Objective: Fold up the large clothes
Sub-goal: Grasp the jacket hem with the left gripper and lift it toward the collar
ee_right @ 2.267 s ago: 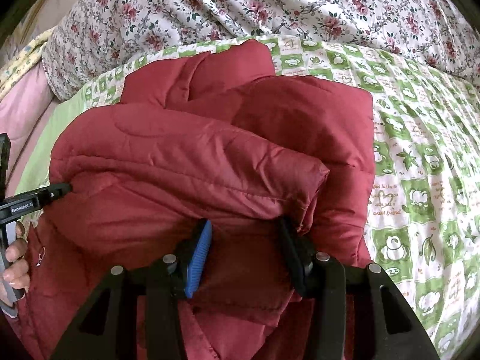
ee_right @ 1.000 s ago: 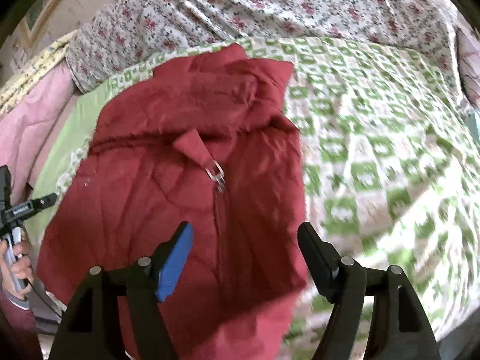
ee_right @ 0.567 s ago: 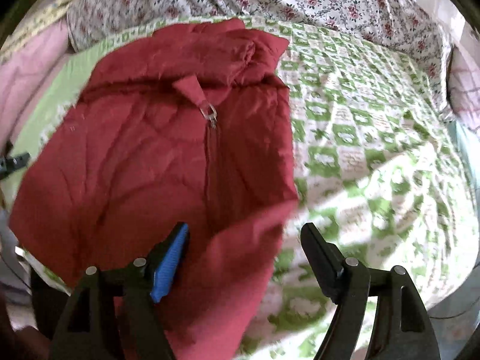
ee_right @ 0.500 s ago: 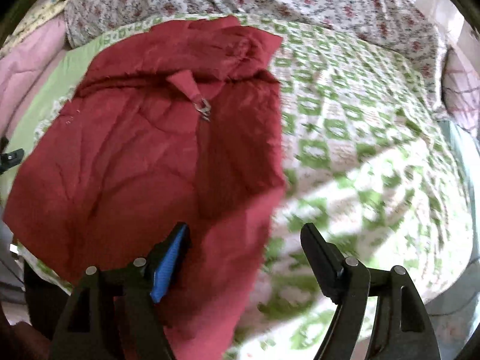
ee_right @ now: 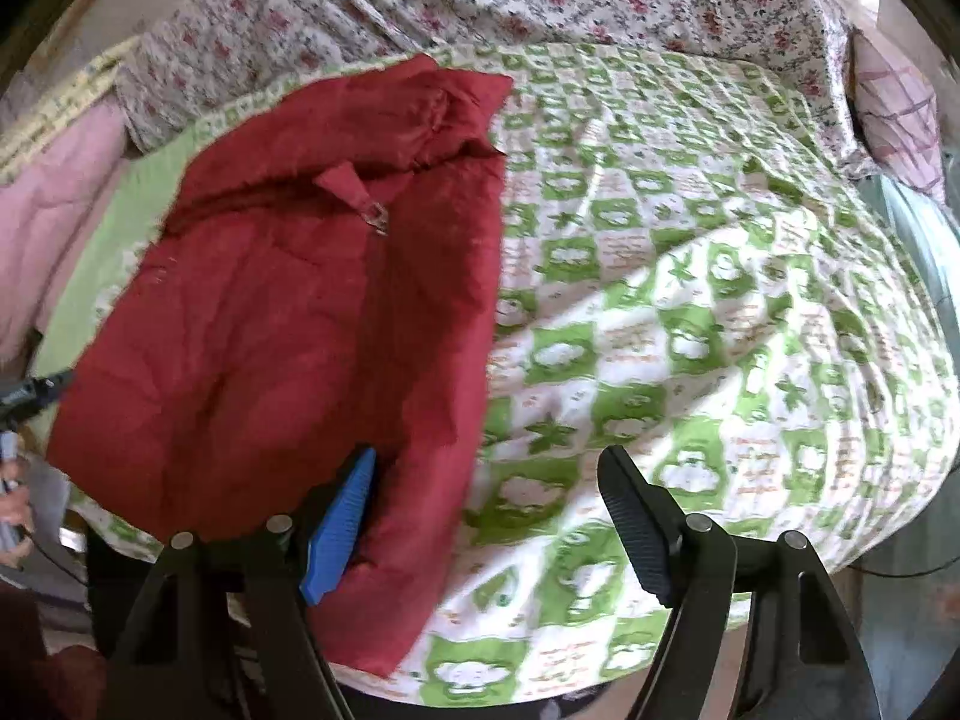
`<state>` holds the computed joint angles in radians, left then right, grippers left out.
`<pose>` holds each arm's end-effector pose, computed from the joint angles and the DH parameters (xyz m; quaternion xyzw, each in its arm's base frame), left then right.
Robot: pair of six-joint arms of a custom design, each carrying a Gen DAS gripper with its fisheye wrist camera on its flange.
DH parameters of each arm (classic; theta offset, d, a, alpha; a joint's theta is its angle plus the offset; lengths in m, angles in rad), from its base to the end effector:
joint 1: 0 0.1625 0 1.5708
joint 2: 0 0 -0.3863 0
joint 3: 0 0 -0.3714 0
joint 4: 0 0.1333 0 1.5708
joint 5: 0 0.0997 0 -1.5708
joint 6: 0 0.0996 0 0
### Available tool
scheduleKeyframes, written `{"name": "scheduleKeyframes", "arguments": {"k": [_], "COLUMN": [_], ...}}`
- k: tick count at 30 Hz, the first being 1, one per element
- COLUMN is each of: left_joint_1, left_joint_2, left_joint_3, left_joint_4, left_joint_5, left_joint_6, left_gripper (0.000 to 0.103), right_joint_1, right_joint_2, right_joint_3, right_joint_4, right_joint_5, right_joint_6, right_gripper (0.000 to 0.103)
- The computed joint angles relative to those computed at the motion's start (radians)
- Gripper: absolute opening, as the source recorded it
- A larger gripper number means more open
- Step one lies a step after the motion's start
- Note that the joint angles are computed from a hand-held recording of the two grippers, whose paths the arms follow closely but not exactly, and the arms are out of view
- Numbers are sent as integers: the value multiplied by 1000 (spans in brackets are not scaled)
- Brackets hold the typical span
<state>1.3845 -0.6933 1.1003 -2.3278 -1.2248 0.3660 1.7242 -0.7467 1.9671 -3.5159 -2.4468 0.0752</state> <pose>0.0227 -0.7817 0.2085 0.2356 0.9414 -0.1556 0.1842 0.1368 -0.5130 0.0944 -0.1171 -0.8520 0.3641 0.3574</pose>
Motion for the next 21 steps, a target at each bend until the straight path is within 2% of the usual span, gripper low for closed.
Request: {"name": "scheduleKeyframes", "arguments": {"k": [3,6,8,12,16,21], "left_joint_1": [7,13,12,9,19,26], "left_joint_2": [-4,-5,-6,-10,-8,-13], "left_joint_3": [-3,-8,-2,22,19,26], "left_joint_4": [23,48,55,49,69,75], "left_joint_5": [-19,-40,-37,-18,-22,-42], "left_joint_6": [-11,-17,-12,10,7,12], "left_gripper": [56,56,56,61,61,61], "right_joint_1": [-4,-25,-34,-52,-59,-61], "right_joint_2": [-7,-16,-11,-15,-23,-20], "right_joint_3": [9,27,31,63,90,97], "right_joint_4": [-24,-37,-34,-60,-79,-106], "right_joint_5": [71,176,201,251,278,298], "right_joint_6": [-5,3,18,43,41,46], "right_gripper": [76,75,71,57,43,43]}}
